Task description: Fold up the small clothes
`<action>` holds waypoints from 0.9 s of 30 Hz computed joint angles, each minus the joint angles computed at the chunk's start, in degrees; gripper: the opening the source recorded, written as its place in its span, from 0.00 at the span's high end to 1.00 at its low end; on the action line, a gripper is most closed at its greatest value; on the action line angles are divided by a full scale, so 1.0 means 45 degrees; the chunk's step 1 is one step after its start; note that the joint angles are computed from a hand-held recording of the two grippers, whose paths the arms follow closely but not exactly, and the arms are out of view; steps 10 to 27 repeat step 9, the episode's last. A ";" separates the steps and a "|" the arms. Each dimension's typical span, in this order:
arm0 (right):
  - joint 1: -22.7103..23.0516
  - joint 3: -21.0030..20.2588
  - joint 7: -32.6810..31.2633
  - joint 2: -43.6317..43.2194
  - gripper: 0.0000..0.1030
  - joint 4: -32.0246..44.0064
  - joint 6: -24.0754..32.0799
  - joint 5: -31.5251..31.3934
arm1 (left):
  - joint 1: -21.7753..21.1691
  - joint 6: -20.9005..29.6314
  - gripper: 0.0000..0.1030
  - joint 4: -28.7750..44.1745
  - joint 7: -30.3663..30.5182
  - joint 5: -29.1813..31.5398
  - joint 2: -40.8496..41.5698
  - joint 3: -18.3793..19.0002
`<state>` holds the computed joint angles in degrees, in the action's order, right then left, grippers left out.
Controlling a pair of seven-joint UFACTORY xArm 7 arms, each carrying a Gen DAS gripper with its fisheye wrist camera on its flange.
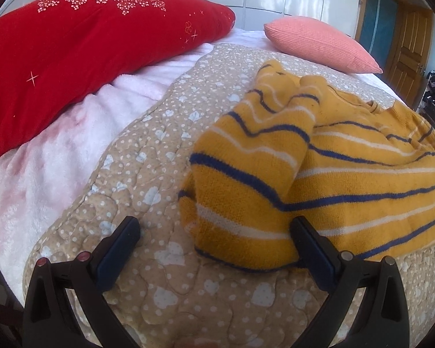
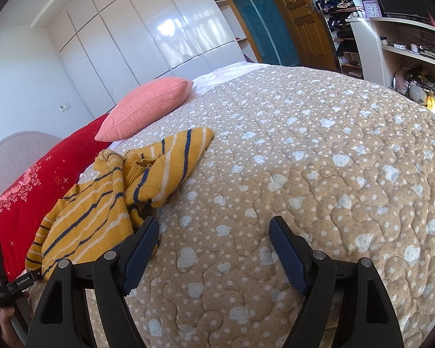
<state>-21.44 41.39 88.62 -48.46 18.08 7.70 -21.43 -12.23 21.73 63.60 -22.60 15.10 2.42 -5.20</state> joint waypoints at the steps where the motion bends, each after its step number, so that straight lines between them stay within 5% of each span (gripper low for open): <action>1: 0.0004 -0.0018 -0.0007 -0.0001 0.21 -0.0006 -0.0009 -0.0006 | -0.0005 -0.0035 0.00 -0.0006 -0.0004 0.0011 0.0010 -0.0001; 27: 0.0010 -0.0026 0.0007 -0.0002 0.21 -0.0010 -0.0011 -0.0022 | -0.0050 -0.0219 0.00 -0.0145 -0.0588 0.0703 -0.0039 0.0053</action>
